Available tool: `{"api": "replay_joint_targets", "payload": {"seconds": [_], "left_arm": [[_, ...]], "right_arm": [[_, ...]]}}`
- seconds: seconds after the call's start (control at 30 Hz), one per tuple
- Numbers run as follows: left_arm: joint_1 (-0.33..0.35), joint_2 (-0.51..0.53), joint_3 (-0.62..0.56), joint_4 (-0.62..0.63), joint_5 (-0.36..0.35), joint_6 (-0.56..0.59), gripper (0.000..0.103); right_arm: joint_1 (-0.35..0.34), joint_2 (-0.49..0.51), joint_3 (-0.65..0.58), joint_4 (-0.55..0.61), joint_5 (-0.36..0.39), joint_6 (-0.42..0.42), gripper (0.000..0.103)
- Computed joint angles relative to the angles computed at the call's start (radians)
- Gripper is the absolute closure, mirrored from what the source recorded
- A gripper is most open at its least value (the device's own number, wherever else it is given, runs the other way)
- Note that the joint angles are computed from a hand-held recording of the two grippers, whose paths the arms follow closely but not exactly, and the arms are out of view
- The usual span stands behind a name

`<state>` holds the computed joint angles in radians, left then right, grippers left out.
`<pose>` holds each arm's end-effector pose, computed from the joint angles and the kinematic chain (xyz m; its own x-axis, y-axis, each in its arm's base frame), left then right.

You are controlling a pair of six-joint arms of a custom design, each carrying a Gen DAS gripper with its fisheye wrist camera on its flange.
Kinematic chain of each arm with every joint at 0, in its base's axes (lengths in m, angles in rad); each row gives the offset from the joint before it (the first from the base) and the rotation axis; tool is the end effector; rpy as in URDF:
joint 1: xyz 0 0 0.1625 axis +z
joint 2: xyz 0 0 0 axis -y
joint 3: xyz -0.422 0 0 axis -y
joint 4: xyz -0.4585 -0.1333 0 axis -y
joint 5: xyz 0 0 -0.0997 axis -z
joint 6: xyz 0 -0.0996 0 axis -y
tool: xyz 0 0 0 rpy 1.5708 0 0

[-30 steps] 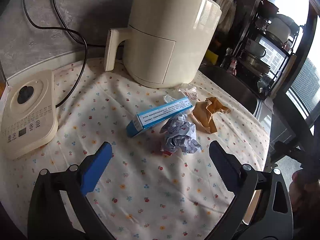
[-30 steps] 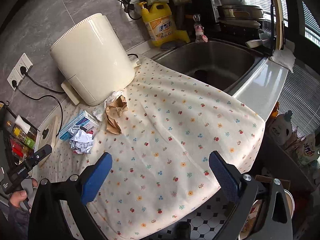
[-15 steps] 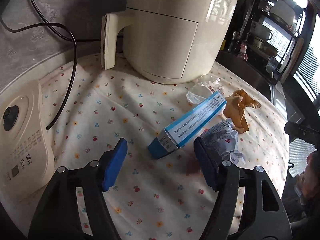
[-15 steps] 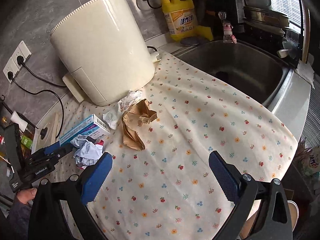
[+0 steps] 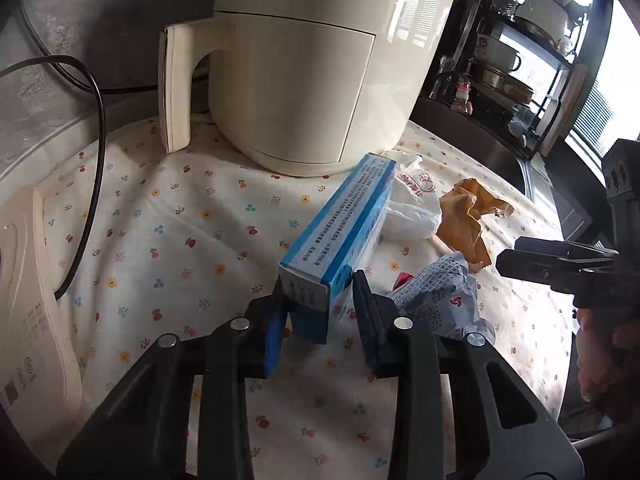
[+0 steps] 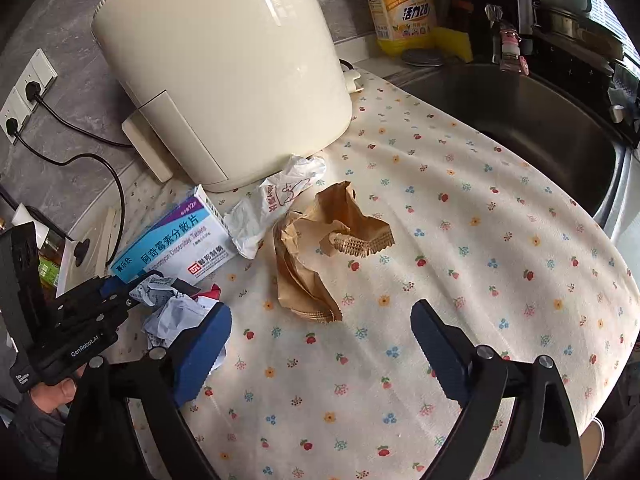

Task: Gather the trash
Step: 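Grasp the blue medicine box with the left gripper while the right gripper grasps a brown paper bag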

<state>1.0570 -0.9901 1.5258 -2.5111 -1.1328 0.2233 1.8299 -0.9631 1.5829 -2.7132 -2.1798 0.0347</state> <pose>-0.2172 -0.7420 0.2376 -0.7491 0.4695 -0.4674 0.6334 0.7143 -0.2975 0.2637 -0.6970 0.2216 -0.8732 0.0949 0.4781 -0.1918 0.8348 -0.5160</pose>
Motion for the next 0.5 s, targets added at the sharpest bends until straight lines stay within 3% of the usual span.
{"api": "replay_joint_targets", "payload": {"seconds": [0.07, 0.13, 0.17, 0.2, 0.27, 0.3, 0.5], "left_arm": [[-0.002, -0.009, 0.011, -0.018, -0.006, -0.019, 0.081], [-0.006, -0.019, 0.027, -0.041, 0.007, -0.035, 0.082], [-0.007, -0.025, 0.034, -0.051, 0.011, -0.040, 0.082], [-0.009, -0.032, 0.043, -0.061, 0.015, -0.046, 0.082], [-0.013, -0.047, 0.061, -0.079, 0.022, -0.063, 0.082], [-0.015, -0.056, 0.071, -0.087, 0.023, -0.072, 0.082], [-0.040, -0.116, 0.135, -0.145, 0.038, -0.096, 0.083]], "right_arm": [[-0.006, 0.016, -0.014, 0.011, 0.002, -0.003, 0.026], [-0.013, 0.031, -0.029, 0.033, 0.002, -0.005, 0.044], [-0.017, 0.038, -0.034, 0.041, 0.002, -0.006, 0.048], [-0.013, 0.044, -0.033, 0.013, -0.017, -0.032, 0.077], [-0.011, 0.047, -0.039, 0.029, -0.006, -0.075, 0.097], [-0.007, 0.044, -0.038, 0.028, -0.003, -0.099, 0.101], [0.013, -0.012, 0.025, -0.007, 0.055, -0.155, 0.101]]}}
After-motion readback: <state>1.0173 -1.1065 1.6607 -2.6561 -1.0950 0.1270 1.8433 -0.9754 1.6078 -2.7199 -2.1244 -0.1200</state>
